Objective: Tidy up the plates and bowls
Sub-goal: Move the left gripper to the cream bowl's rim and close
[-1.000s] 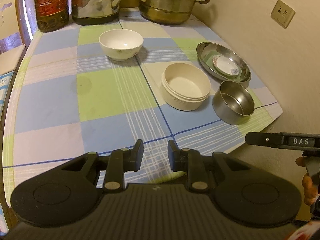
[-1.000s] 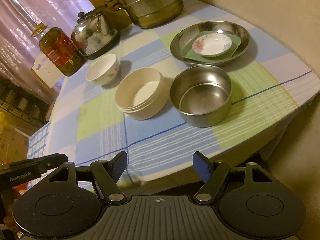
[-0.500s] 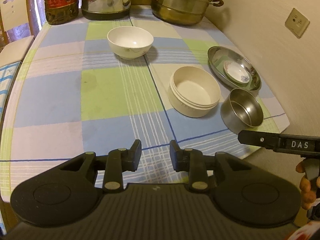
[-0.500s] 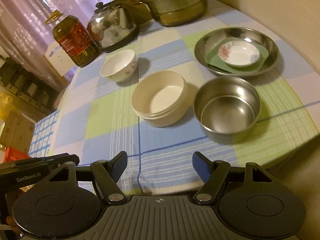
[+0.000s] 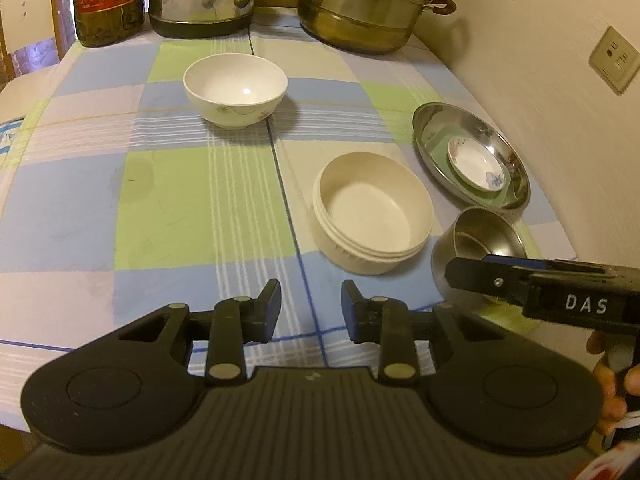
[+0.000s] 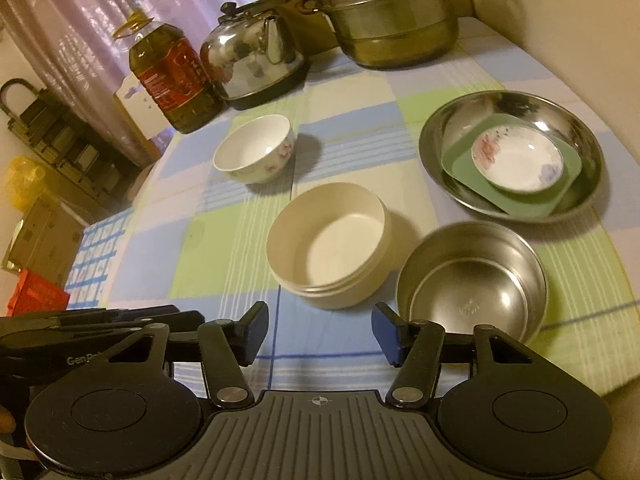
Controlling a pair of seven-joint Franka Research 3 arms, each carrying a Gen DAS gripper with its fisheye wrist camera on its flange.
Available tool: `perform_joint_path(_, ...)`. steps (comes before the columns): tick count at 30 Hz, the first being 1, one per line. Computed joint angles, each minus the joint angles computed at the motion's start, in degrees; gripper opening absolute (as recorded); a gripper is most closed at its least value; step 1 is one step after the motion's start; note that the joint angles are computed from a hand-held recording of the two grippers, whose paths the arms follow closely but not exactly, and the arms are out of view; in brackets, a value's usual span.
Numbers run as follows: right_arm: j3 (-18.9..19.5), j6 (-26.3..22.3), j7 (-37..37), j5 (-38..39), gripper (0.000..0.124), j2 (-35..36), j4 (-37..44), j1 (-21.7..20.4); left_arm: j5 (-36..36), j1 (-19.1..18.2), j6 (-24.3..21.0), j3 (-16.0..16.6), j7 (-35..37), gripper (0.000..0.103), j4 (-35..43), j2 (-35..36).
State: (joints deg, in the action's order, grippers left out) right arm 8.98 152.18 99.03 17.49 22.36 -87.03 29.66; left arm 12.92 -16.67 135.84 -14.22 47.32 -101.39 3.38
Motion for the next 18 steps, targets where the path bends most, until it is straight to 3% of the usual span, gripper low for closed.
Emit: perform_joint_path(18,-0.9,-4.9,-8.1,-0.7,0.035,11.0,15.3,-1.9,5.5,-2.6,-2.7,1.6,-10.4,0.029,12.4,11.4)
